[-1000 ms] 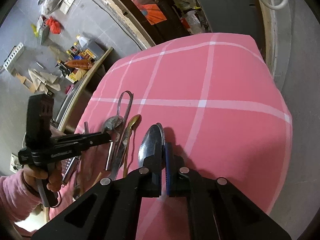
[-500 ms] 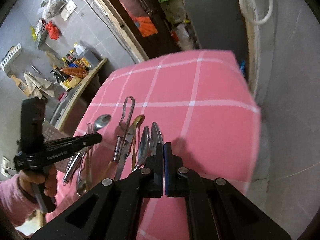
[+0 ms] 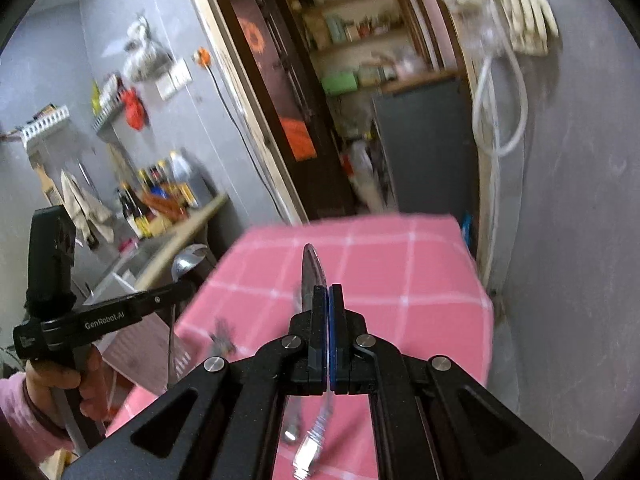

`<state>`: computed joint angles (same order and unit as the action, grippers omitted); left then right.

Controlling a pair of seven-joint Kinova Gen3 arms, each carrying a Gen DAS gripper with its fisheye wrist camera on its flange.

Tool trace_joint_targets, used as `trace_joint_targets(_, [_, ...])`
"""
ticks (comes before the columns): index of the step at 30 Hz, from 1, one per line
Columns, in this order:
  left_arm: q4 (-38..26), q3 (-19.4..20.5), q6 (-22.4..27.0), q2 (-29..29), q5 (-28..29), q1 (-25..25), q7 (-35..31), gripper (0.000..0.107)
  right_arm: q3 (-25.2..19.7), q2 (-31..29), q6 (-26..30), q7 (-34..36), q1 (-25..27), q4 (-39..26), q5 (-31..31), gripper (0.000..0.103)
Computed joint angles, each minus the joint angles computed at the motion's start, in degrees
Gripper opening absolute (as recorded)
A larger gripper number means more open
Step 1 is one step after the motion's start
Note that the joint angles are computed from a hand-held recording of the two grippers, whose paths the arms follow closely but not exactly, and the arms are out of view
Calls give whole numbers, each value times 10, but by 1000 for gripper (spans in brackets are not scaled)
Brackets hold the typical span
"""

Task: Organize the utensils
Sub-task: 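Carry both held spoons up to the white plastic basket with both tools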

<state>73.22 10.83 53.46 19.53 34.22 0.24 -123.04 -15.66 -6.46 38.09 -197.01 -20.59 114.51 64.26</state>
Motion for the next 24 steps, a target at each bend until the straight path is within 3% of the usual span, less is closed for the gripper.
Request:
trace_joint_targets(6, [-48,0,36,-6,74,-70,-61,6,-24,60,99,-39,-58,-108,83,1])
trace_joint_targets(13, [-112,-10,45,30,121,-135,-96,6,6,179,129,-47,-141,-245,176,1])
trace_joint_targets(19, [-138,5,55,83,161,-183,-96,6,43,269,159,-5,-208,-341,186,1])
trace_joint_targets(24, [-90,27,46,90,205,-215,-146,6,71,292,148,12,-235,-350,160,1])
